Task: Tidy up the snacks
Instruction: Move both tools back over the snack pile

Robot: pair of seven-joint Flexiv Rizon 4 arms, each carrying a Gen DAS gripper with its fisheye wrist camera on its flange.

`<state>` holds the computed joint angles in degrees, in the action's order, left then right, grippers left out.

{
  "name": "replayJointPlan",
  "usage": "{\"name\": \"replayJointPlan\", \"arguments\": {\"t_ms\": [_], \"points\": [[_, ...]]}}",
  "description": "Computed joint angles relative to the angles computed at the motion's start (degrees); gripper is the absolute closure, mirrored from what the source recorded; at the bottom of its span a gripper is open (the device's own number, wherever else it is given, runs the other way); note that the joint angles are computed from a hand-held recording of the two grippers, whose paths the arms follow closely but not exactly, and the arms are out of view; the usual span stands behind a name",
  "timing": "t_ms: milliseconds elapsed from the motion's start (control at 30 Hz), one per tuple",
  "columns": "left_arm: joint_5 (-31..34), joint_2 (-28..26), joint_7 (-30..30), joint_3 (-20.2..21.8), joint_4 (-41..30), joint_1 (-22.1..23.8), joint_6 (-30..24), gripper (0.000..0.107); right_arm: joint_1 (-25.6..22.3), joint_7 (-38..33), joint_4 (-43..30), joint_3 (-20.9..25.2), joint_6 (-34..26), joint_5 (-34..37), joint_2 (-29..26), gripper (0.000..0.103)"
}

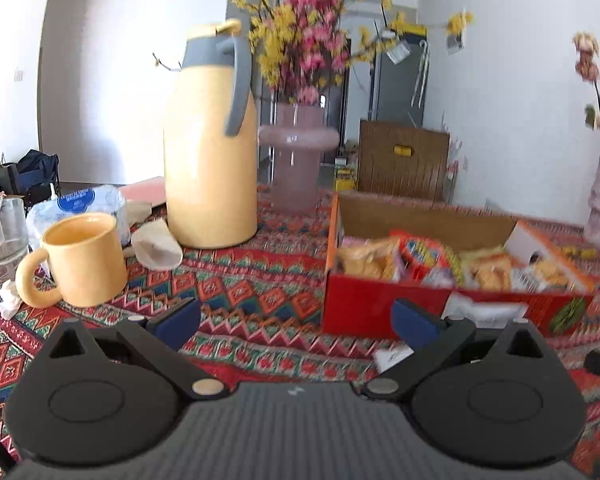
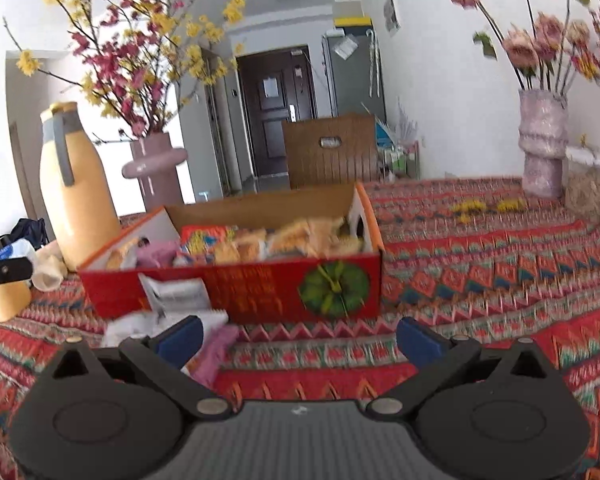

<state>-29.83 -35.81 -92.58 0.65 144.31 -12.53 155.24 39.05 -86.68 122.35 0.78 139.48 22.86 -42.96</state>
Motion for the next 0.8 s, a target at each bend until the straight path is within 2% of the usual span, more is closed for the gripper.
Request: {"name": "replayJointPlan", "arguments": {"t_ms": [100,167,233,400,800], "points": [[2.27,-3.38,-0.57,0.25,-0.95,1.33,0.47,0.004,-1.40,1.79,-0.49,0.57,-1.36,-0.64,-1.39,0.000],[2.57,-2.85,-0.49,-0.31,-1.39,2.38,-2.93,0.004,-2.46,3.44,-0.81,0.96,-2.57,-1.75,-1.71,0.000],[5.04,-2.98,-2.24,-0.13,-1.14,3.52,-2.08,0.004,-3.22,4.55,-0.69,1.33,-2.20,-3.30,-2.04,0.000],[5.14,-3.14,-2.22,0.25,-0.92,2.86,-1.91,0.004,-3.65,5.91,-0.41,1.06,-2.91,-5.38,-2.09,0.000],[5.56,-2.88,-2.92,0.29,-1.06,3.32,-2.95,0.004,-2.43,5.97,-0.50,-0.32,-4.42,-5.43,-1.85,0.000]]}}
